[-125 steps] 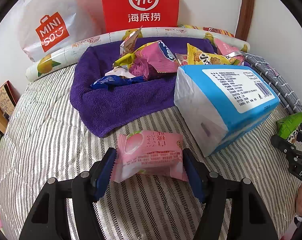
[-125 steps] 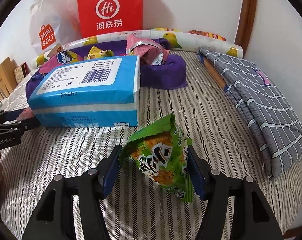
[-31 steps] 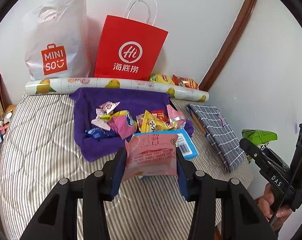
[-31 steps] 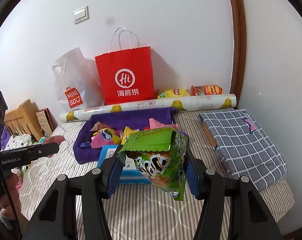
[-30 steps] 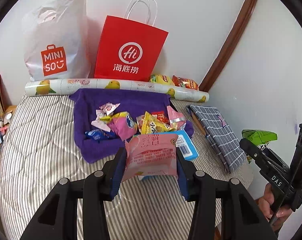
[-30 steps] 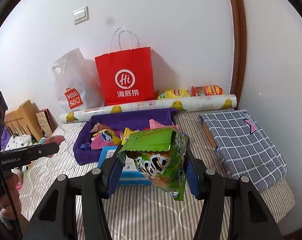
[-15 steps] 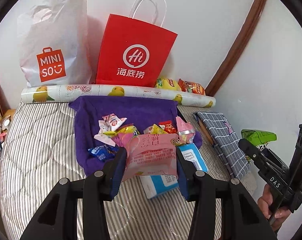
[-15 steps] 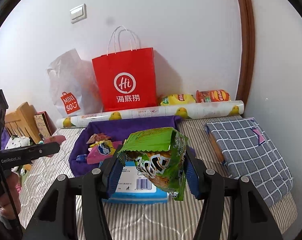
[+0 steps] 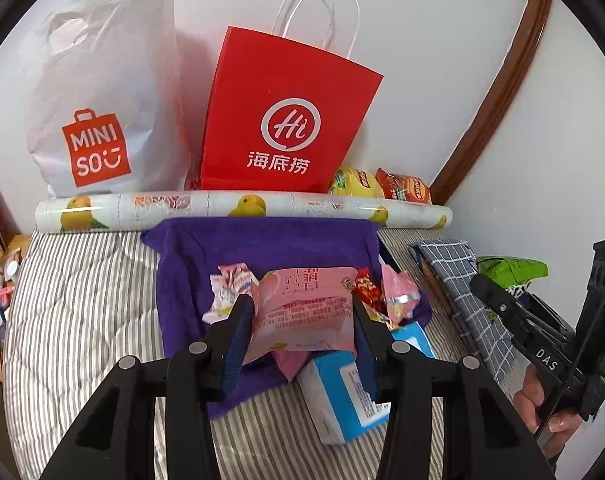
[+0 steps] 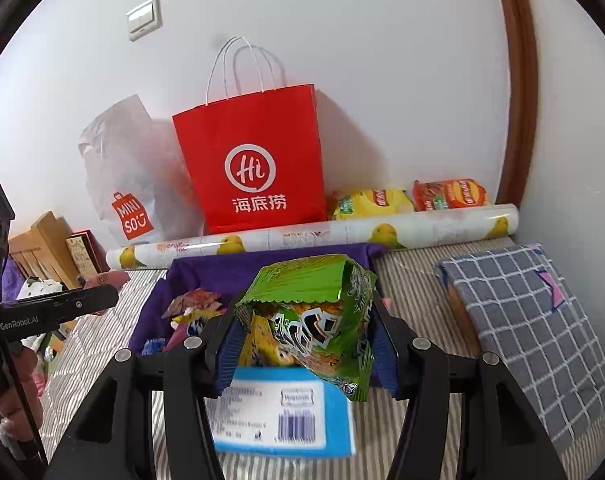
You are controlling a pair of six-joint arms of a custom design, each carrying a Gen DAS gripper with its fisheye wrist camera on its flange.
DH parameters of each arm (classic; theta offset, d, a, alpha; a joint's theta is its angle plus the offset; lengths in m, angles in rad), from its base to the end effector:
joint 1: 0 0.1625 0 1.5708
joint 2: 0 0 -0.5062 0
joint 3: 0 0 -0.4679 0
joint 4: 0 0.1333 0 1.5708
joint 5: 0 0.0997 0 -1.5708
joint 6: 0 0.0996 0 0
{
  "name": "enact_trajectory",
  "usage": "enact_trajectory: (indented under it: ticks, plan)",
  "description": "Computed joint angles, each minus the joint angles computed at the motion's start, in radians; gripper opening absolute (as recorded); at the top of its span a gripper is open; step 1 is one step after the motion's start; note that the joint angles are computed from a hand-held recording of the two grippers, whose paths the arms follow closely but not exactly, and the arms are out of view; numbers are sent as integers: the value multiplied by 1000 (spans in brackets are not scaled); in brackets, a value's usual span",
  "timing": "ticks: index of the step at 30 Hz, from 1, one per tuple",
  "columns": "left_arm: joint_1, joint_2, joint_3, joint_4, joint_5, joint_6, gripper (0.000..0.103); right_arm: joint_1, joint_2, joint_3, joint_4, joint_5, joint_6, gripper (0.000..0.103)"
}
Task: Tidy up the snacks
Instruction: 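Carry the green bag and pink pastry in both tools over the purple towel, then lower the green bag and pink pastry onto the towel and open both tools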
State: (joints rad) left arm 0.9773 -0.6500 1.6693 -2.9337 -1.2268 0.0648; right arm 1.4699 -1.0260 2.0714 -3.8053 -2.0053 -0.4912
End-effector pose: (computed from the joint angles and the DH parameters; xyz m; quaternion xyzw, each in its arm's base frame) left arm -0.2943 -0.7346 0.0156 0.2861 0.9281 -0.2066 0.1188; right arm 0.0287 -0.6241 0.2495 0.0384 -0.8170 0.4711 0.3304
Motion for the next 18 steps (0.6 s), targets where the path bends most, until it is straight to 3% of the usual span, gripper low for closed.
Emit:
enact_trajectory:
  ticks: [18]
  plan:
    - [21, 84, -141, 52, 19, 14, 44, -22, 50, -139, 117, 68, 10, 56]
